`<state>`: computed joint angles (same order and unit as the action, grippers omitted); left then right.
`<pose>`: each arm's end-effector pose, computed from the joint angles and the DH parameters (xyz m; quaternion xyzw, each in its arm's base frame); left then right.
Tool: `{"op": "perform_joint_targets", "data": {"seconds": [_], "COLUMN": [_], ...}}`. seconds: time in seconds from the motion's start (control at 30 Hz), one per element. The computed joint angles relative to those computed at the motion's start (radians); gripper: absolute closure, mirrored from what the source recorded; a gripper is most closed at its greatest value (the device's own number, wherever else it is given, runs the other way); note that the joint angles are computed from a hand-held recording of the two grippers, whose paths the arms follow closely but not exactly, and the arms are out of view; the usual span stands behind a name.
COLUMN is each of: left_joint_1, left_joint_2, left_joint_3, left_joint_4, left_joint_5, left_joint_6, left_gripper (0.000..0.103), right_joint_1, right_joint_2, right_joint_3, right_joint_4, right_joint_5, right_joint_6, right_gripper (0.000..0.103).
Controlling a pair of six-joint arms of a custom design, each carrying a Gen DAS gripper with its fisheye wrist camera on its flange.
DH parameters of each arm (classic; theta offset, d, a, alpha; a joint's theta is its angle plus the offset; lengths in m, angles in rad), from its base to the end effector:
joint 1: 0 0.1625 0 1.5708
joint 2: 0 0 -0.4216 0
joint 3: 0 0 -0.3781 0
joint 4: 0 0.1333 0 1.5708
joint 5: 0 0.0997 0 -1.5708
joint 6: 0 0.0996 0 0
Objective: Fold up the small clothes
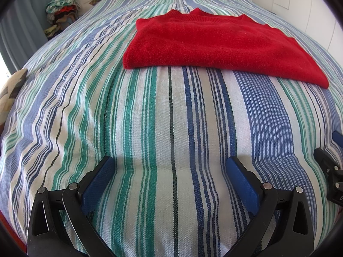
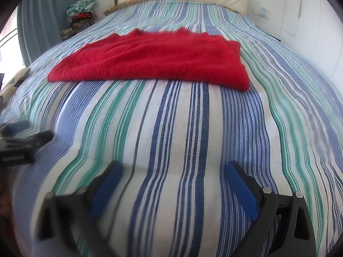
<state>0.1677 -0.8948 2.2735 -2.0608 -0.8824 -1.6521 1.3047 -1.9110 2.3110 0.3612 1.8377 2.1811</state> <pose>-0.3015 -0.2504 -0.0056 0.0384 0.8614 -0.2869 0.4174 0.0485 -0.2292 0.2742 0.2607 -0.8745 0.2488 0.3247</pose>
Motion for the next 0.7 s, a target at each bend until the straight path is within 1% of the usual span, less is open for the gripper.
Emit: {"op": "perform_joint_targets", "data": {"seconds": [0.23,0.3,0.33,0.37,0.4,0.43,0.47,0.5,0.53,0.57,0.63,0.7], "left_joint_1": [0.000,0.011,0.023,0.038,0.048,0.051,0.047,0.040,0.031,0.024,0.010,-0.013], "left_joint_2": [-0.005,-0.039,-0.065,-0.096,-0.132,-0.171,-0.210,-0.246,-0.278,-0.306,-0.354,-0.388], "left_joint_3": [0.002,0.008,0.008,0.010,0.018,0.031,0.043,0.050,0.059,0.072,0.112,0.185], "left_joint_4": [-0.007,-0.028,-0.037,-0.046,-0.061,-0.067,-0.050,-0.016,0.021,0.049,0.069,0.018], "left_joint_5": [-0.004,-0.036,-0.066,-0.096,-0.117,-0.119,-0.102,-0.074,-0.036,-0.001,0.056,0.074], "left_joint_6": [0.004,0.035,0.066,0.100,0.130,0.143,0.136,0.116,0.092,0.067,0.006,-0.062], "left_gripper": [0.001,0.001,0.001,0.001,0.001,0.001,0.001,0.001,0.001,0.001,0.001,0.001], "right_joint_1": [0.000,0.002,0.010,0.032,0.073,0.088,0.083,0.055,0.030,0.027,0.045,0.040], "right_joint_2": [0.000,0.002,0.007,0.024,0.064,0.098,0.124,0.134,0.138,0.146,0.200,0.294], "right_joint_3": [0.000,-0.003,-0.010,-0.029,-0.067,-0.113,-0.166,-0.219,-0.269,-0.321,-0.439,-0.564], "right_joint_4": [0.000,0.001,0.011,0.036,0.088,0.164,0.252,0.329,0.377,0.394,0.406,0.444], "right_joint_5": [0.001,0.003,0.013,0.041,0.089,0.096,0.061,-0.016,-0.091,-0.131,-0.153,-0.178], "right_joint_6": [0.000,0.003,0.016,0.042,0.090,0.129,0.166,0.183,0.191,0.213,0.290,0.365], "right_gripper": [0.006,0.006,0.006,0.006,0.005,0.005,0.005,0.005,0.005,0.005,0.005,0.005]}}
